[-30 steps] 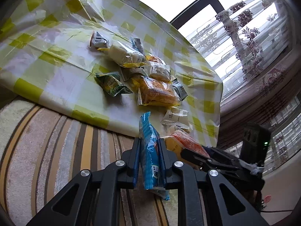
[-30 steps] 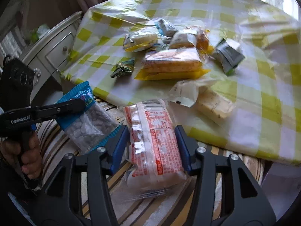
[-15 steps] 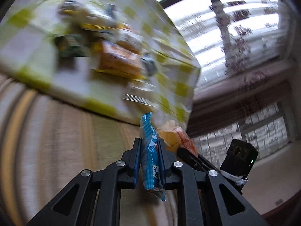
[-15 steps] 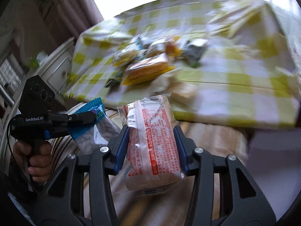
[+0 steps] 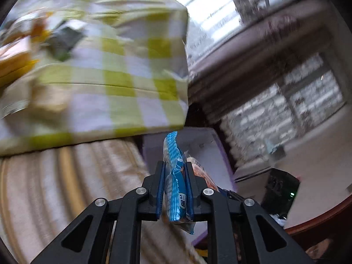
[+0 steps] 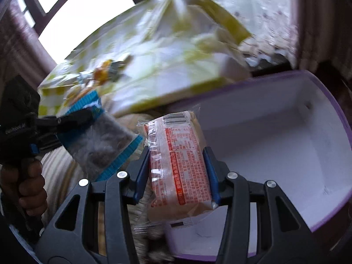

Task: Organize snacks
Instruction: 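Carry both packs over the white box and open both tools to drop them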

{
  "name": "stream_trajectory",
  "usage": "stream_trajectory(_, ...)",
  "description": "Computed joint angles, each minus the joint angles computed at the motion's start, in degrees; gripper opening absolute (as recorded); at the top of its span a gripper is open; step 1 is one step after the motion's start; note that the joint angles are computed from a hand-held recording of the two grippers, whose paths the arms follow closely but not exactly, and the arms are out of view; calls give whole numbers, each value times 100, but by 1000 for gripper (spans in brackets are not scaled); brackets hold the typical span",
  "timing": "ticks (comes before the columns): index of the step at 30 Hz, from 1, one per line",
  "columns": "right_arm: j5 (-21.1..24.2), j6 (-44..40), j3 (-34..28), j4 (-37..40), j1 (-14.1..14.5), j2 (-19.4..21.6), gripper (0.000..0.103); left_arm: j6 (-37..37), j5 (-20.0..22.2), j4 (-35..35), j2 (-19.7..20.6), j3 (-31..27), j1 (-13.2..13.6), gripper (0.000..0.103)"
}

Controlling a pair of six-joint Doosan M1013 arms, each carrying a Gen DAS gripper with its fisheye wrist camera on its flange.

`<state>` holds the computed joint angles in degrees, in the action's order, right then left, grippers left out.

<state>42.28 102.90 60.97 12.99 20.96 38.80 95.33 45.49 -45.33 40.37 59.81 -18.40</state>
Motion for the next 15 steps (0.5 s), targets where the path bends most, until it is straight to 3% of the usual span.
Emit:
stream_trajectory(4,70,776,88,-634,-12,-17,51,-451,111,956,227,-460,-203,18)
stream_trajectory(7,133,1106,146,-776,-61,-14,52,-795,195,1575,355,-723,-294,29)
stream_trajectory(9,79,1237,179,-904,-60,-25,54,-930,182,1813,362,-765,-316,45)
stream_trajectory(11,46,1522,176,-1227,-29,-34,61,-1317,28,2399,298,-711,-378,59)
stream_trajectory(13,136,1936,65,-1763,38,12,75,-1592,-206,2800,217,-595,-421,61)
stream_trajectory(15,141,2385,22,-2396,128,30,76,-1913,-383,3371,109,-475,-458,65)
